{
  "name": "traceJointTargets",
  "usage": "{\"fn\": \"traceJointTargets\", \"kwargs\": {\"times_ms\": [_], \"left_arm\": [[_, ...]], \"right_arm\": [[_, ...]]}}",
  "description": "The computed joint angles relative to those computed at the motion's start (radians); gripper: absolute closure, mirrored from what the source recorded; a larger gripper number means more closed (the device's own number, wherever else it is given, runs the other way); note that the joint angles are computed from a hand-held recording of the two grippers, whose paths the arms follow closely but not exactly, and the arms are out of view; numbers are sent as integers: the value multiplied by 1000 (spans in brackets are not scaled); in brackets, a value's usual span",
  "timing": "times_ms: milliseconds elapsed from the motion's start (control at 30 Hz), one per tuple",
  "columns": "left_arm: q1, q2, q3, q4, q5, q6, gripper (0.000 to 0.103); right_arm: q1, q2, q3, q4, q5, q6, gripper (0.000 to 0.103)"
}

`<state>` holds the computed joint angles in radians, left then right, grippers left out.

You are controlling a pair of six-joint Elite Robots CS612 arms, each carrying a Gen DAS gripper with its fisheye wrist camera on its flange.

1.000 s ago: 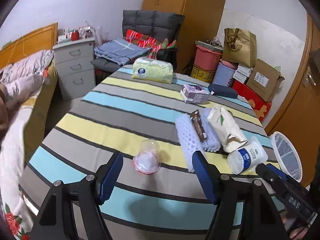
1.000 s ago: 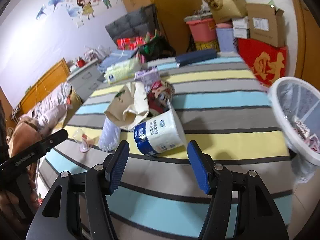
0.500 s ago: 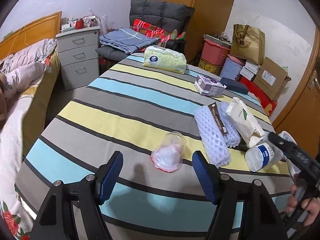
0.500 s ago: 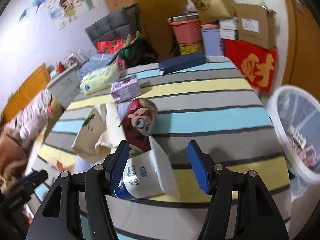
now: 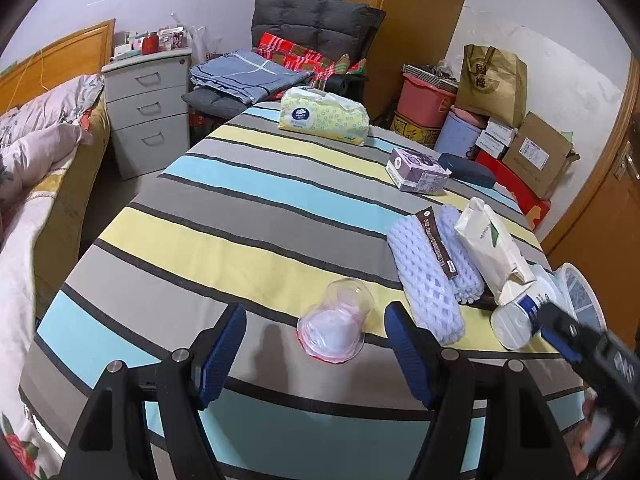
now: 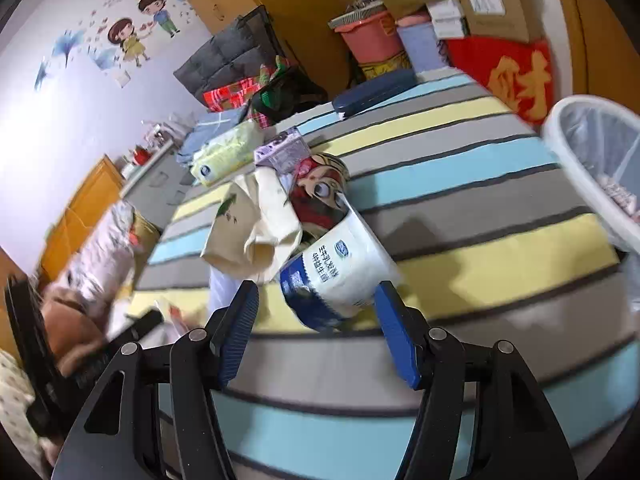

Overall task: Collect trash
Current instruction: 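Move both open tools back over the table toward the remaining trash, then grasp the clear plastic cup with the left tool while the right tool grasps the white yogurt cup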

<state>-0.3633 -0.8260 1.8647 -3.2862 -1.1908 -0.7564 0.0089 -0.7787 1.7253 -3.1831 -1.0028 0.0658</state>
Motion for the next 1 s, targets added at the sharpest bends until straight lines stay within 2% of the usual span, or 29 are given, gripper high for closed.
{"fn": "traceJointTargets", "kwargs": {"times_ms": [167,267,367,567,733,900,1000], "left_arm": [[6,6,-2,-6,-25,0,32],[8,10,-5,0,-33,-3,32],[9,15,-10,4,-41,3,32],[12,22,-21,5,-58,16,32],[15,22,-25,13,-46,3,32],[16,27,-40,42,-50,21,32],[14,33,-46,37,-50,29,32]], "right_arm": [[8,18,-47,4,-91,77,41],[10,18,-54,24,-132,47,41],[11,12,-46,36,-123,-11,41],[41,6,-58,57,-199,-132,39],[45,8,-78,99,-202,-155,39],[64,14,-90,120,-276,-197,34],[58,17,-80,86,-263,-211,34]]}}
